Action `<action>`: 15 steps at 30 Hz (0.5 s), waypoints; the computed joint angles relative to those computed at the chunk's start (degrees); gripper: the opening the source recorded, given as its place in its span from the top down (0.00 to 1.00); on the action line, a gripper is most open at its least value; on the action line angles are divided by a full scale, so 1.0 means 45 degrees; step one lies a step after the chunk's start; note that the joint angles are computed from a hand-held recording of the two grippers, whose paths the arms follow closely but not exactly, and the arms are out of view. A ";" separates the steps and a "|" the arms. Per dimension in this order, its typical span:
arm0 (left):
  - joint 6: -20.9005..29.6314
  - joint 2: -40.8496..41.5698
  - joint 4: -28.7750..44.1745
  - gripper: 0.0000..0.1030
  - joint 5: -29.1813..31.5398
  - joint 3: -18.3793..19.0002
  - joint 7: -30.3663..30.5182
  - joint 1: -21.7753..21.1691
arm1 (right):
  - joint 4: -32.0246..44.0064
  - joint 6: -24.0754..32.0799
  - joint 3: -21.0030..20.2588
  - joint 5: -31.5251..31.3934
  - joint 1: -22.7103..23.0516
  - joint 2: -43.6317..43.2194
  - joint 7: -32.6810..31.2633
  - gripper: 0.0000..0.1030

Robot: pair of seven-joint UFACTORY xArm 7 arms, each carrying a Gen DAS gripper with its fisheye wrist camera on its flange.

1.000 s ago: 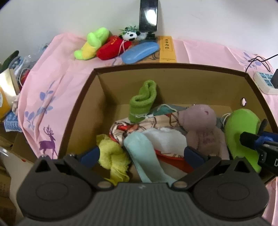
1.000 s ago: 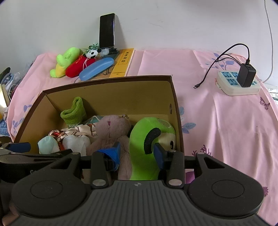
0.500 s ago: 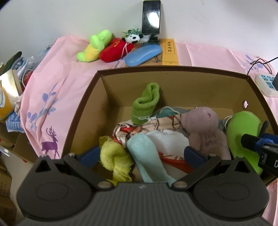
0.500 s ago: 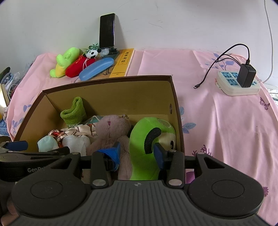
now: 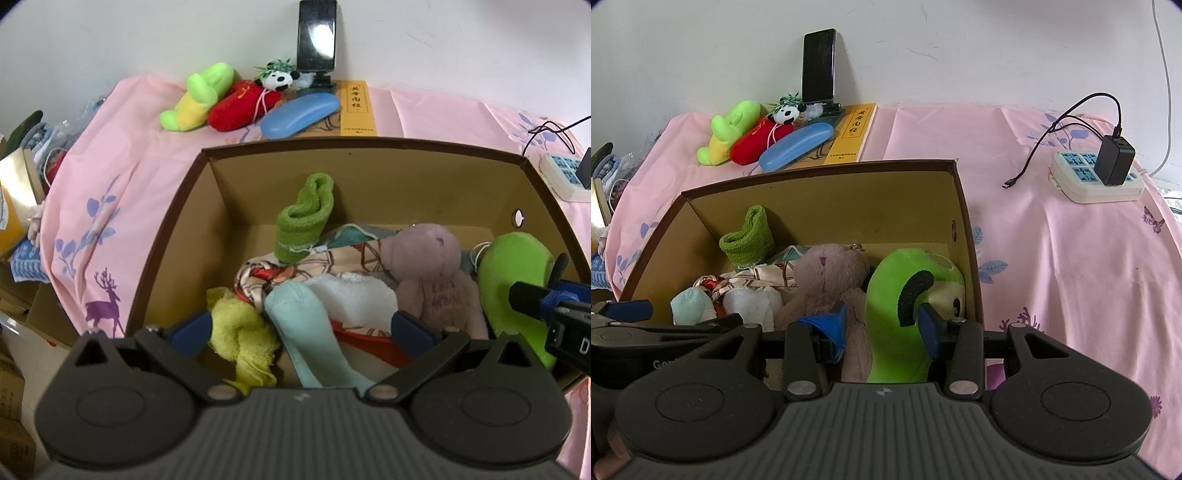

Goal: Organize soft objects

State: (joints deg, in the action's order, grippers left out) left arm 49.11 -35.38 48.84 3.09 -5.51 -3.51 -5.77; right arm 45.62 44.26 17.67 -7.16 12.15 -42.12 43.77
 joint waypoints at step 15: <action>0.0127 0.0070 0.0038 0.00 0.0056 -0.0007 -0.0038 -0.0032 | -0.0031 -0.0015 -0.0008 -0.0022 0.0013 -0.0020 0.0001 0.75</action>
